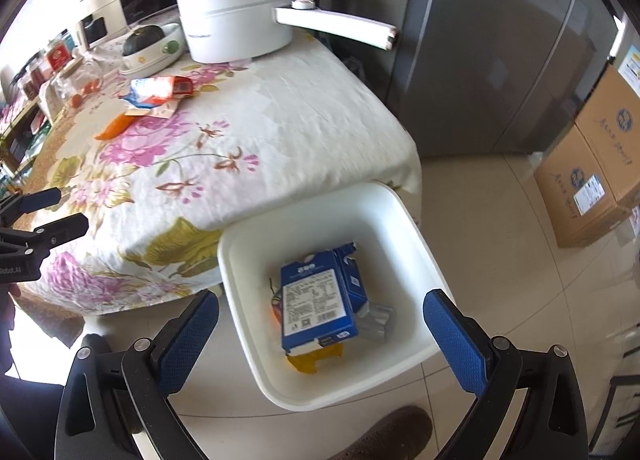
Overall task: Collect trash
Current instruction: 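Move both grippers back over the table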
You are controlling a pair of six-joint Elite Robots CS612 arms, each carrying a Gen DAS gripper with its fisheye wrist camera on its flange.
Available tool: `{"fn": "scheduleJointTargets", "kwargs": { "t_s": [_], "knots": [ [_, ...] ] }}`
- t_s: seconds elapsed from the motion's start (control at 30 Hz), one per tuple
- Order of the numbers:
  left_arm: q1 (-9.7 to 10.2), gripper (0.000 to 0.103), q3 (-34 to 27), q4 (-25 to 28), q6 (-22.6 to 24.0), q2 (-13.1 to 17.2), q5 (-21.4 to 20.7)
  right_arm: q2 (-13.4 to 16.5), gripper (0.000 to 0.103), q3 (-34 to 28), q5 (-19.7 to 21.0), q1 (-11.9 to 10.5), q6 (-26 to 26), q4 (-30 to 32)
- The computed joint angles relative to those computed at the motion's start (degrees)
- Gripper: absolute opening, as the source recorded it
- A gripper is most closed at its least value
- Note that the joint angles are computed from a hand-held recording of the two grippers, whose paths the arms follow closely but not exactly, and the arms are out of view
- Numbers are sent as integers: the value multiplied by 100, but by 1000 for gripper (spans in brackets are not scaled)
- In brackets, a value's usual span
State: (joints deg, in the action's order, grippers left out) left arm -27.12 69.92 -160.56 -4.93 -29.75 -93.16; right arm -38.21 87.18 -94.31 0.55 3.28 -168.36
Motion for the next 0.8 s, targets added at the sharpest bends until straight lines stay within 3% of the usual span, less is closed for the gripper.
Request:
{"fn": "scheduleJointTargets", "kwargs": {
  "t_s": [0.8],
  "knots": [
    [544, 102, 154, -166, -559, -83, 386, 524, 103, -1164, 100, 438, -161, 330]
  ]
}}
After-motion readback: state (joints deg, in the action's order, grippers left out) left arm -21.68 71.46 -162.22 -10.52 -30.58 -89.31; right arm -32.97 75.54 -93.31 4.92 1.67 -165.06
